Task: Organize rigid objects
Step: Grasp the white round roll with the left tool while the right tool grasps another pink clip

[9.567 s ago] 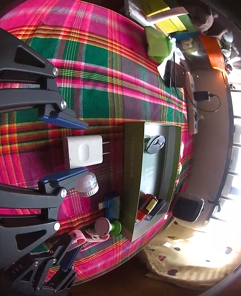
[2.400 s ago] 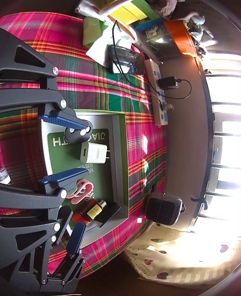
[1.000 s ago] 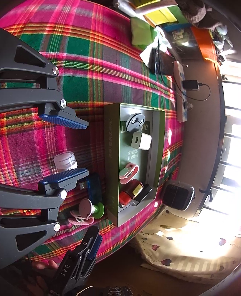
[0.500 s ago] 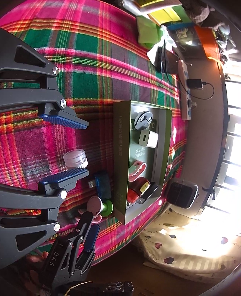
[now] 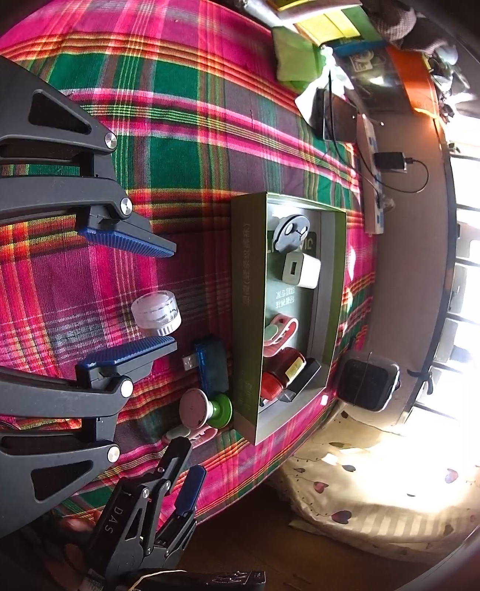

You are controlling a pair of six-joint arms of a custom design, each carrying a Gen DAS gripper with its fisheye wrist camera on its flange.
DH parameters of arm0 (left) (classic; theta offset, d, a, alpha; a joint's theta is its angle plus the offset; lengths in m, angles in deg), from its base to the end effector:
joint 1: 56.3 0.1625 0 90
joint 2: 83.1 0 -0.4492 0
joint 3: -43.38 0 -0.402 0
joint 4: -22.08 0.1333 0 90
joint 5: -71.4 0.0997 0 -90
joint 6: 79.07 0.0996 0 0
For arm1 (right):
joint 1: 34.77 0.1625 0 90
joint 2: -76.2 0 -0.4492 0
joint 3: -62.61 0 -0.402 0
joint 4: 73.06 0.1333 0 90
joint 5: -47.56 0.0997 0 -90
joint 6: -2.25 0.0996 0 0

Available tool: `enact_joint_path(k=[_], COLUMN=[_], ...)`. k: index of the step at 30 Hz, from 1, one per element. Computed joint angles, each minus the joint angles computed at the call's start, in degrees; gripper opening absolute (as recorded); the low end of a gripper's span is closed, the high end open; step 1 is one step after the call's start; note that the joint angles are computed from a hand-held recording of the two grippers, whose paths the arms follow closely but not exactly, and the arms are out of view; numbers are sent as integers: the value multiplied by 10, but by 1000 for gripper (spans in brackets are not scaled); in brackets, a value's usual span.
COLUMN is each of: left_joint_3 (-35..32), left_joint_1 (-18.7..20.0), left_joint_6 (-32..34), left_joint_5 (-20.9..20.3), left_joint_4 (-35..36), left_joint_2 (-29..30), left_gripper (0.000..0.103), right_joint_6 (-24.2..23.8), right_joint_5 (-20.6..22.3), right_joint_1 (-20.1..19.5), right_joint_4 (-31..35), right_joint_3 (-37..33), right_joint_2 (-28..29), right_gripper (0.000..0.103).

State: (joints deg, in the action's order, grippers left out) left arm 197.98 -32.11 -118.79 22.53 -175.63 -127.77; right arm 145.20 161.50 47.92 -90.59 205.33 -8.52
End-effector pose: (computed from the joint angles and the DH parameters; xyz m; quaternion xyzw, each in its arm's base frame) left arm -0.1732 -0.2957 0.0215 0.2179 0.9104 -0.2686 0.2269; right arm 0.0592 -0.2686 0.1339 0.1440 -0.8808 0.3084 0.3291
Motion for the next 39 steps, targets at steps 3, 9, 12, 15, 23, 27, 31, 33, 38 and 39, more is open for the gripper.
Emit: enact_joint_path(k=[3,9,12,15,23,27,31,33,38,39], left_joint_3=[-2,-6,-11,-15,-22,-25,-28,-28,-28,-28], left_joint_1=[0,-1,3,3,2,-1,-3,-3,-1,-2], left_joint_6=[0,-4,-8,-11,-19,-25,-30,-30,-30,-31], left_joint_5=[-1,-2,1,4,22,35,44,46,49,50], left_joint_4=[6,20,35,45,66,80,87,86,80,81], left_joint_2=[0,3,4,6,13,17,19,20,22,23], left_gripper=[44,44,44,44,44,44,44,44,42,41], right_joint_6=[-7,-8,-7,-12,-21,-21,-20,-20,-20,-20], right_joint_5=[-14,-3,-4,3,18,10,7,4,-2,-4], right_joint_1=[-5,0,-6,-5,-1,-5,-9,-11,-15,-16], right_joint_4=[4,8,10,8,-1,4,5,5,7,8], right_joint_3=[3,-11,-15,-18,-24,-23,-22,-21,-20,-20], right_joint_2=[-5,29,31,33,39,35,30,27,22,21], right_gripper=[57,57,57,57,57,57,53,48,40,37])
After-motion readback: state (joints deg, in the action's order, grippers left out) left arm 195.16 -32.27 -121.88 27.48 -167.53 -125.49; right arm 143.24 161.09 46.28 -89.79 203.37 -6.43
